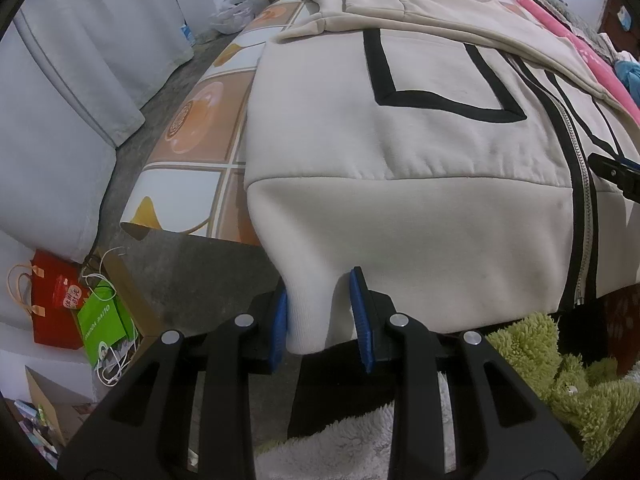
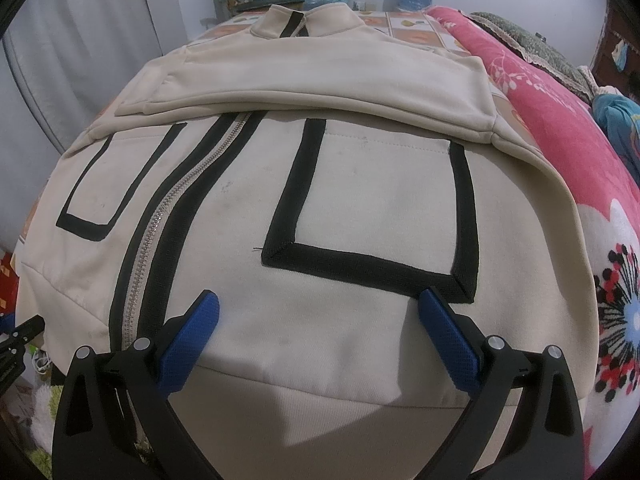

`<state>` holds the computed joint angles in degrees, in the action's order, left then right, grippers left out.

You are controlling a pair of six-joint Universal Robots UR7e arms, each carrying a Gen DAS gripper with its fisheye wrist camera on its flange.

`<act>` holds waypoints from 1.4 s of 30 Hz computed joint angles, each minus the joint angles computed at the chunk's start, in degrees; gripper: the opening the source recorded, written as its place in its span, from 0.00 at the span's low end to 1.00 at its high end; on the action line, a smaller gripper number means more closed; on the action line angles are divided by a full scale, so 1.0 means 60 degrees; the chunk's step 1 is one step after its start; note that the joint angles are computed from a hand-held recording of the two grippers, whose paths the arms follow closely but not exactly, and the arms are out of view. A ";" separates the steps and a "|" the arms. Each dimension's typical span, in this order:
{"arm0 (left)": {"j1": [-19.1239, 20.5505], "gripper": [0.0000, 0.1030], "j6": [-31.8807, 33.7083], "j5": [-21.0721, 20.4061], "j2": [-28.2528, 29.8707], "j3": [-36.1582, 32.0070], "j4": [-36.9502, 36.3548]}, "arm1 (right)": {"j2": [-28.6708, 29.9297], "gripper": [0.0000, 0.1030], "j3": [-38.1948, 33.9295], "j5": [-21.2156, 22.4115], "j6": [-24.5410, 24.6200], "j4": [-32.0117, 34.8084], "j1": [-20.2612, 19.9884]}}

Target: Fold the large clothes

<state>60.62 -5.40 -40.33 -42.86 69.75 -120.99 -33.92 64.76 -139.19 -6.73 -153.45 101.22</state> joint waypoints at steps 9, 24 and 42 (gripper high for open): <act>0.0002 0.27 -0.0003 -0.0007 -0.0006 0.0003 0.0010 | -0.0005 0.94 0.0000 -0.0010 0.0067 0.0045 -0.0005; 0.0032 0.28 0.0022 -0.0012 0.0018 -0.0056 -0.0014 | -0.0021 0.94 -0.0173 -0.0125 0.0699 0.0858 0.0013; 0.0045 0.27 0.0189 0.0041 0.0023 0.0010 -0.0273 | -0.0029 0.94 -0.0192 -0.0123 0.0666 0.0874 0.0003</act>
<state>60.89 -4.26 -40.09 -42.73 69.81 -122.63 -34.09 63.61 -139.93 -2.73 -148.20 101.24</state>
